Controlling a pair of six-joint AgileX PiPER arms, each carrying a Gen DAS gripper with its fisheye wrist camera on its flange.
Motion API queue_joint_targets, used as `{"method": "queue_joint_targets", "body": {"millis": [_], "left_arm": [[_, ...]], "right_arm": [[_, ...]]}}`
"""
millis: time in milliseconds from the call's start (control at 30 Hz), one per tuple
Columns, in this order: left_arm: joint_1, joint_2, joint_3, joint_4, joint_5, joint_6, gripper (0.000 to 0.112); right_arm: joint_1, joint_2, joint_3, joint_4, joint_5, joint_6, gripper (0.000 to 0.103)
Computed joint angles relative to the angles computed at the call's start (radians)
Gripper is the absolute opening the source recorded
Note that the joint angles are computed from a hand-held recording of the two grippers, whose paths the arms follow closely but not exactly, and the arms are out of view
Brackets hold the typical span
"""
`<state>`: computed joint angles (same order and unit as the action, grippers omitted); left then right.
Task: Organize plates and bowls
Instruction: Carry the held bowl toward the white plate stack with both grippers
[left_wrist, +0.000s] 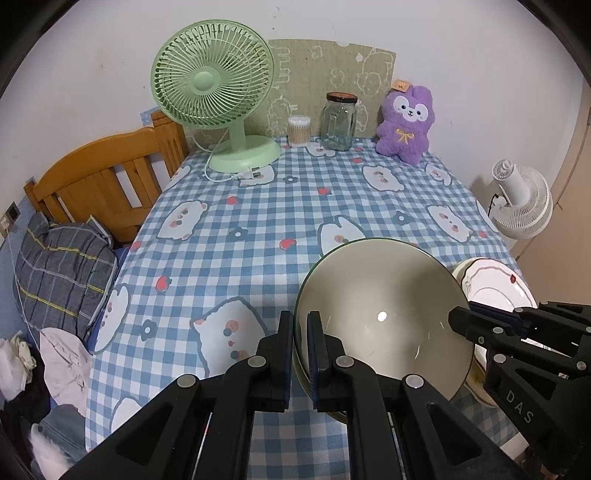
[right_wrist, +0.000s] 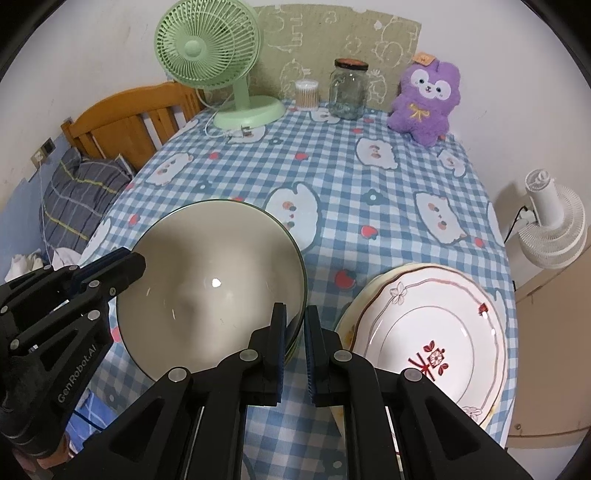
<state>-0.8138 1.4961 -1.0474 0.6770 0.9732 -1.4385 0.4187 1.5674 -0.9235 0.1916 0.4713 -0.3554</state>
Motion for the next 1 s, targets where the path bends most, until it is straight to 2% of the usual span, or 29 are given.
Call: {"method": "queue_joint_targets", "body": {"millis": [300,433,667,833,867,933,967,1000], "left_arm": [[0.002,0.005,0.008,-0.012,-0.013,0.015,0.004],[-0.016,-0.005,0.045,0.027,-0.04,-0.028,0.004],[-0.022,0.011,0.061,0.079,-0.075,-0.055,0.03],[-0.017,0.033,0.058,0.084,-0.097,-0.061,0.035],[-0.017,0.034,0.058,0.087,-0.099,-0.063,0.036],[-0.018,0.043,0.055,0.095,-0.1,-0.065,0.038],[-0.021,0.047,0.053,0.099,-0.092,-0.069,0.038],[-0.019,0.049,0.055,0.106,-0.095,-0.071,0.038]], "right_arm": [[-0.021,0.025,-0.001,0.064,0.016,-0.086,0.012],[-0.02,0.014,0.019,0.073,-0.005,-0.108,0.012],[-0.016,-0.009,0.053,0.107,-0.047,-0.147,0.014],[0.016,-0.034,0.094,0.002,-0.14,-0.058,0.015],[0.011,-0.03,0.09,0.032,-0.137,-0.089,0.018],[-0.006,-0.012,0.073,0.107,-0.112,-0.16,0.034],[-0.012,-0.004,0.068,0.132,-0.106,-0.184,0.051],[-0.015,0.002,0.067,0.144,-0.115,-0.196,0.055]]}}
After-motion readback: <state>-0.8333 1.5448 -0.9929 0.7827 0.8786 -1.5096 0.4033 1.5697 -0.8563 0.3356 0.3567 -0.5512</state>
